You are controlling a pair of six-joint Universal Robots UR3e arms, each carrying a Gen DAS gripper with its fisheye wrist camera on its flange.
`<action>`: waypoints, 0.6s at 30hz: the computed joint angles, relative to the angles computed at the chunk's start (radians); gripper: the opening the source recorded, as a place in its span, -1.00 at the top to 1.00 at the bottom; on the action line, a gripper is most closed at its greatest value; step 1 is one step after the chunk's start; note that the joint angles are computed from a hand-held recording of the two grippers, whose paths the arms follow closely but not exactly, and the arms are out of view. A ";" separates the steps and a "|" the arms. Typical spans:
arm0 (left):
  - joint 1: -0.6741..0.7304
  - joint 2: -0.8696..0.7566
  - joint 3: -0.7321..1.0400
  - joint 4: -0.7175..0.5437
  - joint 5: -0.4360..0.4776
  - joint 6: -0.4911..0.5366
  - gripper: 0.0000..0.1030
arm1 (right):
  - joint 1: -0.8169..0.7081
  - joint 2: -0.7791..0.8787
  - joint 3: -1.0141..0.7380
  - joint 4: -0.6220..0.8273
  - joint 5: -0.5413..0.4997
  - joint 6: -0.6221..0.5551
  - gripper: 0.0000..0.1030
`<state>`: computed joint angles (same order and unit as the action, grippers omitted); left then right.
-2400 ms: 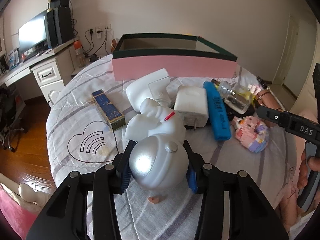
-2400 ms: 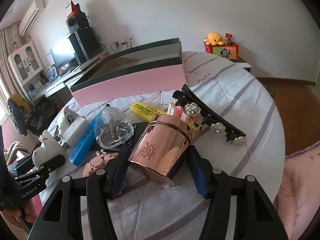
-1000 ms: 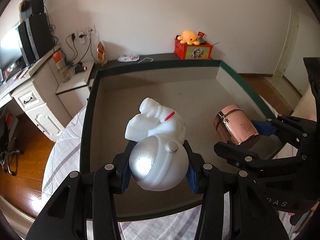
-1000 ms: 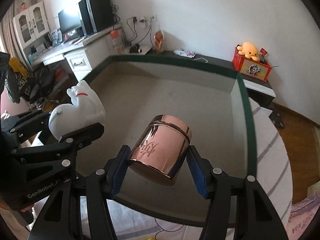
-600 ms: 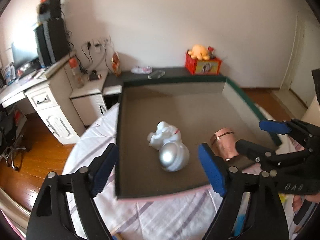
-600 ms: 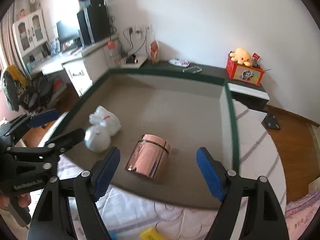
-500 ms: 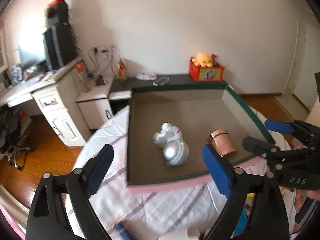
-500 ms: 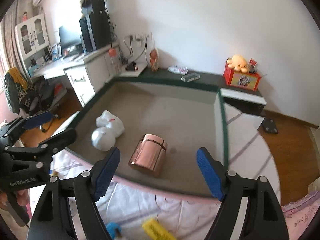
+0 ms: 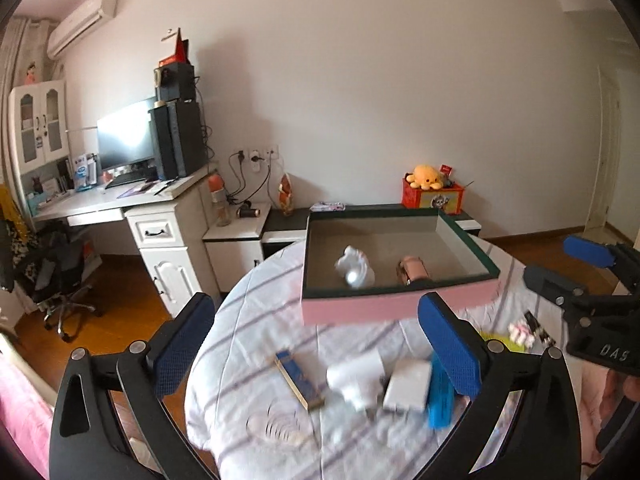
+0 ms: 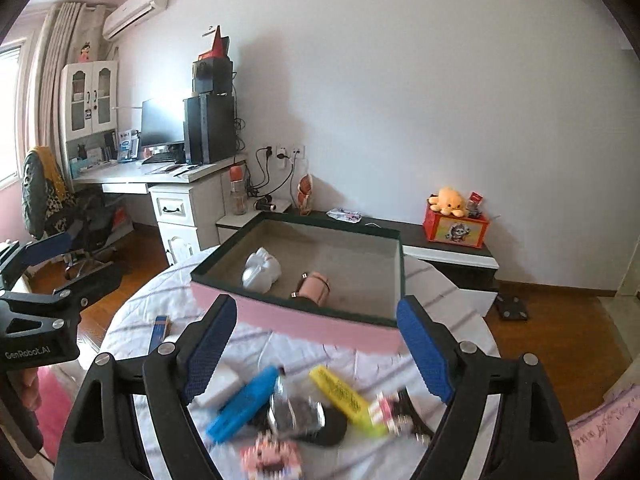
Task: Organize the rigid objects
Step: 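Withdraw both grippers from the box toward the remaining items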
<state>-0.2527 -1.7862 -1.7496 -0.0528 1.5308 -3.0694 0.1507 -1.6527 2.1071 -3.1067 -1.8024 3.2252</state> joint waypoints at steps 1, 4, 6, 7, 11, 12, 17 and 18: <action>0.002 0.027 -0.036 0.009 0.001 0.002 -0.99 | 0.009 -0.026 0.029 -0.007 -0.013 0.012 -0.63; -0.002 0.085 -0.113 0.034 0.019 0.020 -0.99 | 0.037 -0.085 0.095 -0.023 -0.050 0.031 -0.63; -0.013 0.111 -0.148 0.066 0.047 0.038 -0.99 | 0.062 -0.107 0.125 -0.032 -0.093 0.050 -0.63; -0.016 0.121 -0.165 0.083 0.056 0.040 -0.99 | 0.063 -0.122 0.145 -0.040 -0.096 0.056 -0.63; 0.026 0.194 -0.242 0.110 -0.019 0.016 -0.99 | 0.065 -0.169 0.187 -0.031 -0.103 0.082 -0.63; 0.033 0.205 -0.257 0.119 -0.033 0.011 -0.99 | 0.072 -0.177 0.193 -0.029 -0.111 0.086 -0.63; 0.043 0.248 -0.316 0.156 -0.046 -0.002 -0.99 | 0.098 -0.208 0.214 -0.024 -0.149 0.093 -0.63; 0.042 0.250 -0.320 0.159 -0.042 -0.001 -0.99 | 0.103 -0.215 0.222 -0.029 -0.153 0.095 -0.63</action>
<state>-0.2111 -1.5364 -2.0696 0.1059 1.4889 -3.0703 0.2537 -1.8674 2.3294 -3.1356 -1.9557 3.3203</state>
